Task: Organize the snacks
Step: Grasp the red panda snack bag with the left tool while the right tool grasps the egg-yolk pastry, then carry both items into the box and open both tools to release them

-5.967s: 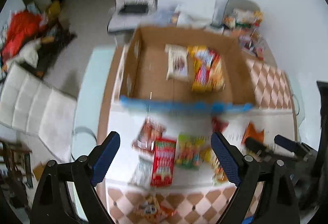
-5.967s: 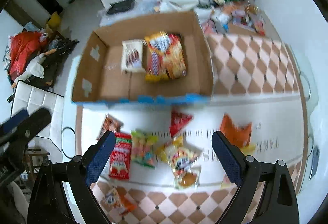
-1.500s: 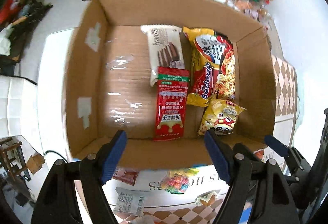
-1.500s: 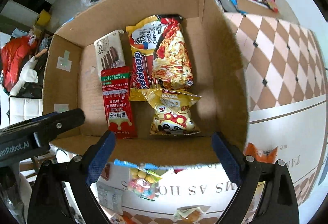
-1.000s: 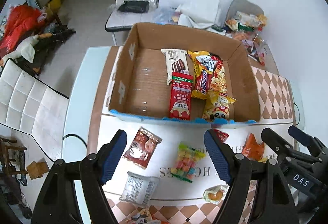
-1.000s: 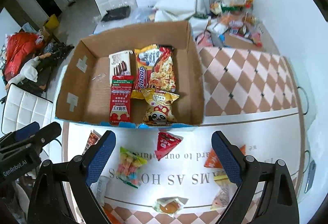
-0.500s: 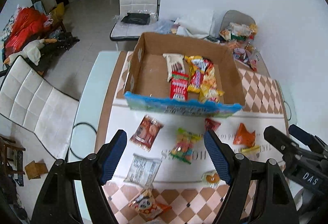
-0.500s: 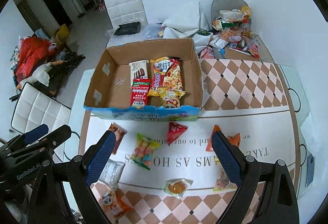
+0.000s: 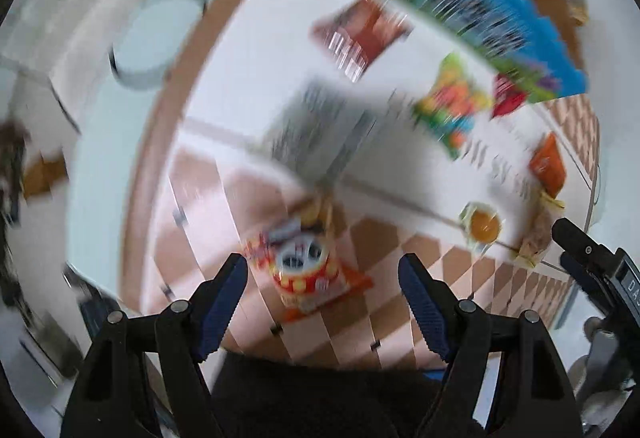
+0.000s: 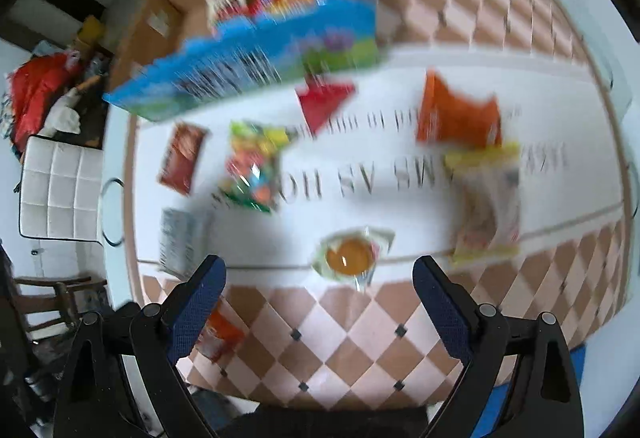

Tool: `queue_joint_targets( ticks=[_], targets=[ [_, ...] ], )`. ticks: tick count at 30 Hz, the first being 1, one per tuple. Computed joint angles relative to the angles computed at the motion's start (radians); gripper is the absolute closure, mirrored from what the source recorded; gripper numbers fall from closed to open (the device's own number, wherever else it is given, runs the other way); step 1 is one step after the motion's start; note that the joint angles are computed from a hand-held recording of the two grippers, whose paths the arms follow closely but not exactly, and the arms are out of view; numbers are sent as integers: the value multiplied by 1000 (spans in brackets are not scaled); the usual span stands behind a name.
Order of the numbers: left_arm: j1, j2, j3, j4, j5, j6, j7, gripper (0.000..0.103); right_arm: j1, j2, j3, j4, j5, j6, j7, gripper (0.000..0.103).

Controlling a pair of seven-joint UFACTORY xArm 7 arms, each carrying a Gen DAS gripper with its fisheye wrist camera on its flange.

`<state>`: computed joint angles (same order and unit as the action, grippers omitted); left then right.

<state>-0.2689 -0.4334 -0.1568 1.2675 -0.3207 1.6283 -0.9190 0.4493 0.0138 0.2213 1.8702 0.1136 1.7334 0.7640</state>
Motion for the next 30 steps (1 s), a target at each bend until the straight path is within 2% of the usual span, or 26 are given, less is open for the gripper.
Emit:
queue_joint_targets(
  ticks=[3,6,11,18,19,21,24,25,27,28,30],
  targets=[
    [-5,-42,14,-108,-84,-31,-29,26,-22,-47,-16,-137,65,-37,0,6],
    [-10,-58,22,-178,-137,-56,-40,26,-41,-64,-25,-217,107,-61,-3,6],
    [-17,-48,25,-226,-164,-83,-46,26,-59,-67,-28,-294,145,-90,-2,6],
    [-27,-36,24,-260,-171,-106,-34,27,-71,-50,-31,-338,178,-121,9,7],
    [-29,-32,20,-261,-167,-109,-35,29,-72,-50,-32,-345,182,-125,11,7],
    [-32,-27,17,-267,-165,-125,-29,52,-72,-46,-31,-357,185,-129,17,10],
    [-31,-37,15,-270,-135,-116,-19,58,-70,-38,-29,-365,178,-120,24,22],
    [-31,-42,16,-269,-124,-113,-12,58,-68,-34,-27,-367,174,-114,27,31],
    [-32,-38,6,-257,-98,-109,-10,60,-57,-18,-17,-337,135,-92,26,41],
    [-33,-33,2,-249,-89,-106,-11,60,-52,-14,-14,-329,125,-89,26,51],
    [-36,-30,-7,-240,-69,-105,-12,61,-42,-8,-10,-319,109,-80,24,53]
  ],
)
